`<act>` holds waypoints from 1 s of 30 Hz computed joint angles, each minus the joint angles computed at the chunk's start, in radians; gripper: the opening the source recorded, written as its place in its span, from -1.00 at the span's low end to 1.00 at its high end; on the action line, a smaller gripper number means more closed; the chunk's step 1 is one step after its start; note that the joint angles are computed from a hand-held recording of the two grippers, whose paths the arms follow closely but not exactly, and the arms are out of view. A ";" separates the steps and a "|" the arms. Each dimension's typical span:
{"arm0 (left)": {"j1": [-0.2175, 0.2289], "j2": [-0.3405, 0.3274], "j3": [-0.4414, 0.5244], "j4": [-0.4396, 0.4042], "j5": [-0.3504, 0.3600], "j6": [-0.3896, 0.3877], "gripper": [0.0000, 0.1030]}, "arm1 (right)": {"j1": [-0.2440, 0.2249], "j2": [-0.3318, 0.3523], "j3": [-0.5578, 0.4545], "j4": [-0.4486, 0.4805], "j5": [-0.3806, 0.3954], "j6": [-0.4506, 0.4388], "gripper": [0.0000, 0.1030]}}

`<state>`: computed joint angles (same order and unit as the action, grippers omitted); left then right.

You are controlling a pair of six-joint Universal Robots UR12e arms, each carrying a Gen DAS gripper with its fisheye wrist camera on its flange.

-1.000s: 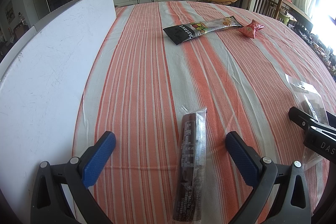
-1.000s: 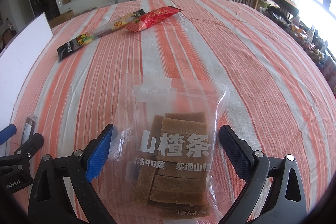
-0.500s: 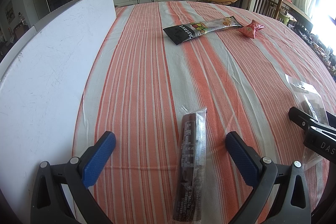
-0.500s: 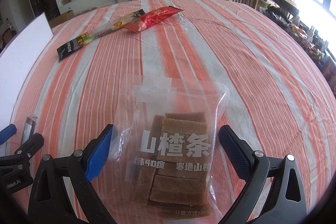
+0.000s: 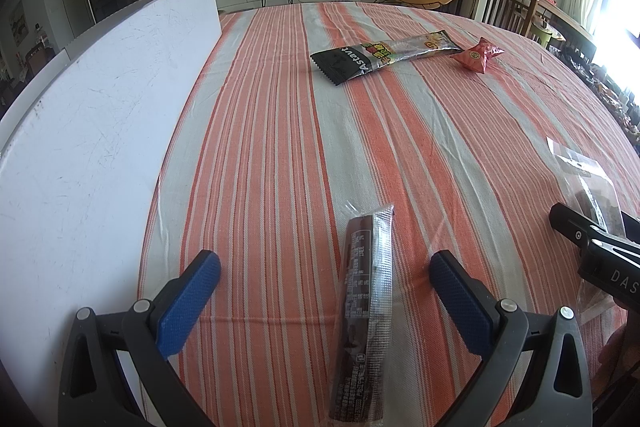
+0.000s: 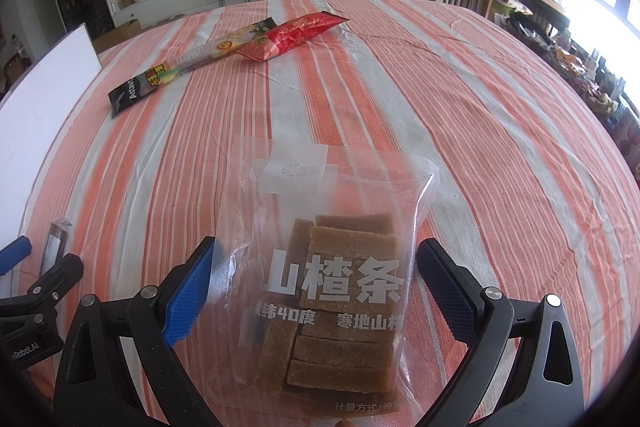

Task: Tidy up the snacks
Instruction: 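Close the left gripper on the clear-wrapped dark stick snack, then carry both snacks into the cardboard box and open both grippers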

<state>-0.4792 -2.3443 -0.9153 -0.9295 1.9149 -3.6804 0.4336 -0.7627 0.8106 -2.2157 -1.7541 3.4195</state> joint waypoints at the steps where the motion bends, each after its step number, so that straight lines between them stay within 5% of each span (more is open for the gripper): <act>1: 0.001 0.000 0.003 -0.011 -0.008 0.003 1.00 | 0.000 -0.001 0.002 -0.001 0.002 -0.003 0.93; 4: 0.014 -0.008 0.061 -0.151 -0.089 0.019 1.00 | -0.029 -0.029 0.029 -0.005 0.147 -0.028 0.88; 7: 0.027 0.002 0.079 -0.235 -0.183 0.029 1.00 | -0.080 -0.087 0.109 -0.085 0.323 0.077 0.88; 11: 0.036 0.020 0.049 -0.207 -0.245 0.053 0.99 | -0.107 -0.072 0.008 0.150 0.353 0.097 0.89; 13: 0.029 0.010 0.068 -0.234 -0.215 0.073 0.96 | -0.104 -0.041 -0.064 0.306 0.397 0.052 0.89; 15: 0.019 0.006 0.070 -0.233 -0.162 0.089 0.83 | -0.078 -0.033 -0.065 0.327 0.350 0.032 0.89; 16: 0.016 0.012 0.050 -0.193 -0.154 0.101 0.75 | -0.064 -0.018 -0.084 0.343 0.321 0.021 0.89; 17: 0.014 0.021 0.029 -0.153 -0.144 0.110 0.46 | -0.051 0.001 -0.110 0.369 0.293 0.019 0.89; 18: 0.014 0.032 0.008 -0.115 -0.144 0.119 -0.32 | -0.036 0.021 -0.138 0.400 0.249 0.017 0.91; 19: 0.019 0.043 -0.008 -0.091 -0.186 0.123 -0.71 | -0.017 0.029 -0.150 0.393 0.163 -0.012 0.91; 22: 0.034 0.086 -0.080 0.017 -0.302 0.096 -0.67 | 0.000 0.012 -0.118 0.349 0.089 -0.006 0.54; 23: 0.031 0.100 -0.101 0.052 -0.304 0.097 -0.67 | -0.004 -0.006 -0.092 0.330 0.096 0.002 0.00; 30: 0.048 0.210 -0.245 0.344 -0.508 -0.019 -0.67 | -0.052 -0.160 0.126 0.068 0.319 0.132 -0.01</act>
